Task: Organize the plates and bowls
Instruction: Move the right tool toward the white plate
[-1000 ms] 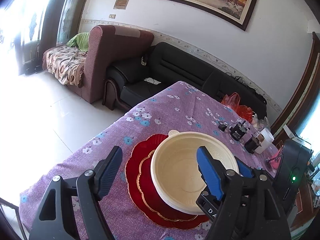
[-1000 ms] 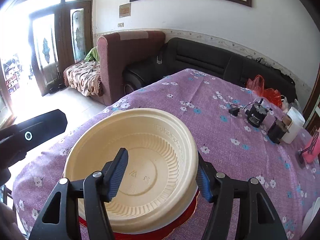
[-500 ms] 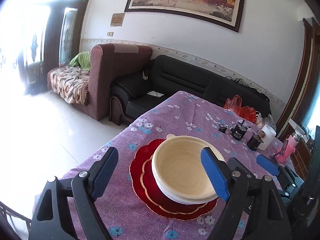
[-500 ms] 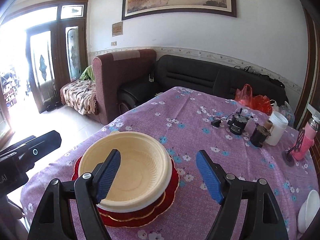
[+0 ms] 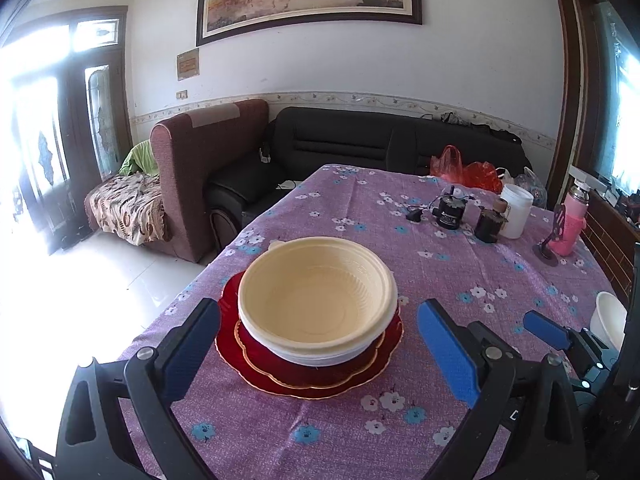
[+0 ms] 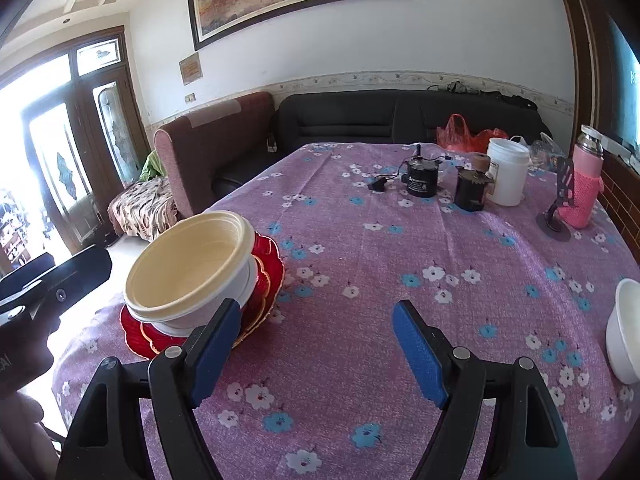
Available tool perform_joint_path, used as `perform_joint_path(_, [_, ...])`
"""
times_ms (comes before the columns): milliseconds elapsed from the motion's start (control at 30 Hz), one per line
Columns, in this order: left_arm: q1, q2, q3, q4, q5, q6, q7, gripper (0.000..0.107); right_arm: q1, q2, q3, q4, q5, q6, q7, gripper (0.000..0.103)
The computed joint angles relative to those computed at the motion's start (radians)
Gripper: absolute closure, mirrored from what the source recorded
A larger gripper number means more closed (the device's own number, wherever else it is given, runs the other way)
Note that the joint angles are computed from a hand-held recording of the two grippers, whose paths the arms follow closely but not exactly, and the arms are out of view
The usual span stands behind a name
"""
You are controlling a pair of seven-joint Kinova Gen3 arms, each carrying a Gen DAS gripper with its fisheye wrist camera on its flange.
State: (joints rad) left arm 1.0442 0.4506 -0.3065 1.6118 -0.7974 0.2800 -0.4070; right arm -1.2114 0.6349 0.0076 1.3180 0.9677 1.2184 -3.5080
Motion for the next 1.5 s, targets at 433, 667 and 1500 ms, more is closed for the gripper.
perform_joint_path(433, [0.006,0.02,0.127,-0.068,-0.07,0.123,-0.024,0.009,-0.04,-0.144,-0.078,0.242,0.044,0.12,-0.279,0.021])
perform_joint_path(667, [0.019,0.038,0.162,-0.097,-0.109,0.165,-0.034,0.009,-0.056,-0.237,-0.158,0.369,0.019,0.276,-0.466,0.021])
perform_joint_path(1500, [0.126,0.175,0.235,-0.359,-0.088,0.281,-0.269,0.009,-0.006,-0.443,-0.386,0.746,-0.313,0.553,-1.195,0.018])
